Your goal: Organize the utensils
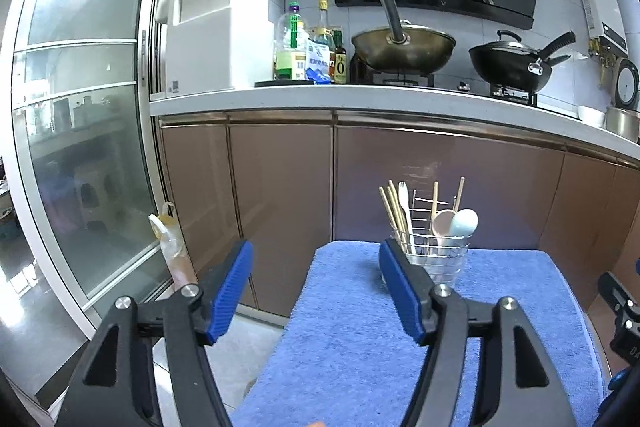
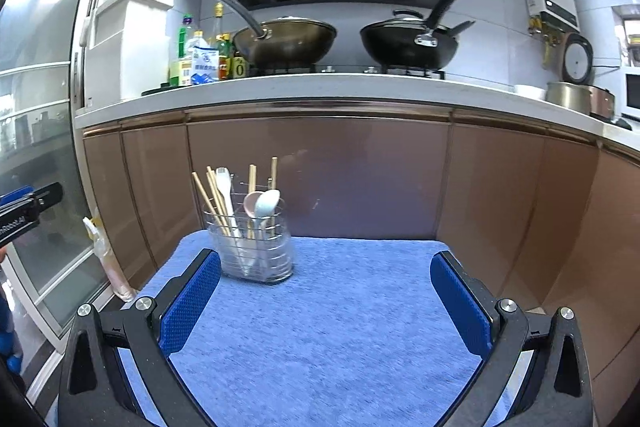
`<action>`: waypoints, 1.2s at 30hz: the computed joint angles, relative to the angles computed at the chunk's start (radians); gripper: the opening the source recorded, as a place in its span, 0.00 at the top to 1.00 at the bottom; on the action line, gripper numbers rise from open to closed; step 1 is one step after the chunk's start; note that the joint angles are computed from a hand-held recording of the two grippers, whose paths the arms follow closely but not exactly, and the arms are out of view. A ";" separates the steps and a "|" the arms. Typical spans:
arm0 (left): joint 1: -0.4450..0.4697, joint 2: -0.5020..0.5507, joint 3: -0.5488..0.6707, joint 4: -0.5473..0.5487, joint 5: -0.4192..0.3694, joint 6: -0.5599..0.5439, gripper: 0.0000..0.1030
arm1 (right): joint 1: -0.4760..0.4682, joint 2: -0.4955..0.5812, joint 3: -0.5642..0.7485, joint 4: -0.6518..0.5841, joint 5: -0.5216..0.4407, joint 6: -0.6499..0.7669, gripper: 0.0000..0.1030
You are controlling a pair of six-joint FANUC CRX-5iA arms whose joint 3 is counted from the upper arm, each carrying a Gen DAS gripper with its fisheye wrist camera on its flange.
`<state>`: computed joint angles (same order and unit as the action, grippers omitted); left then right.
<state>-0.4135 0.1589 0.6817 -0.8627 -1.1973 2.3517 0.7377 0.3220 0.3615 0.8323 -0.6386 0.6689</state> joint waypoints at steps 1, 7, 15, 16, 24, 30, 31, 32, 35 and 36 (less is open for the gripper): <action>-0.006 -0.008 -0.008 -0.010 -0.001 0.008 0.38 | -0.001 -0.006 -0.007 0.007 -0.004 -0.010 0.00; -0.033 -0.037 -0.034 -0.051 -0.017 0.038 0.38 | -0.006 -0.035 -0.043 0.043 -0.031 -0.047 0.00; -0.053 -0.046 -0.044 -0.087 -0.041 0.030 0.38 | -0.021 -0.070 -0.094 0.117 -0.043 -0.118 0.00; -0.056 -0.047 -0.046 -0.094 -0.046 0.032 0.38 | -0.023 -0.073 -0.099 0.126 -0.046 -0.127 0.00; -0.058 -0.050 -0.054 -0.096 -0.058 0.031 0.38 | -0.040 -0.088 -0.123 0.161 -0.065 -0.174 0.00; -0.052 -0.052 -0.060 -0.082 -0.056 0.021 0.38 | -0.045 -0.093 -0.131 0.159 -0.071 -0.176 0.00; -0.051 -0.052 -0.060 -0.080 -0.056 0.021 0.38 | -0.045 -0.094 -0.133 0.159 -0.072 -0.176 0.00; -0.052 -0.051 -0.059 -0.081 -0.057 0.020 0.38 | -0.045 -0.095 -0.135 0.159 -0.073 -0.177 0.00; -0.053 -0.049 -0.058 -0.078 -0.059 0.019 0.38 | -0.041 -0.093 -0.132 0.165 -0.088 -0.175 0.00; -0.052 -0.048 -0.057 -0.076 -0.060 0.019 0.38 | -0.038 -0.089 -0.127 0.170 -0.098 -0.174 0.00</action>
<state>-0.4660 0.1107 0.6244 -0.9387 -1.2576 2.3707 0.6999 0.2326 0.2340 1.0028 -0.7368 0.4950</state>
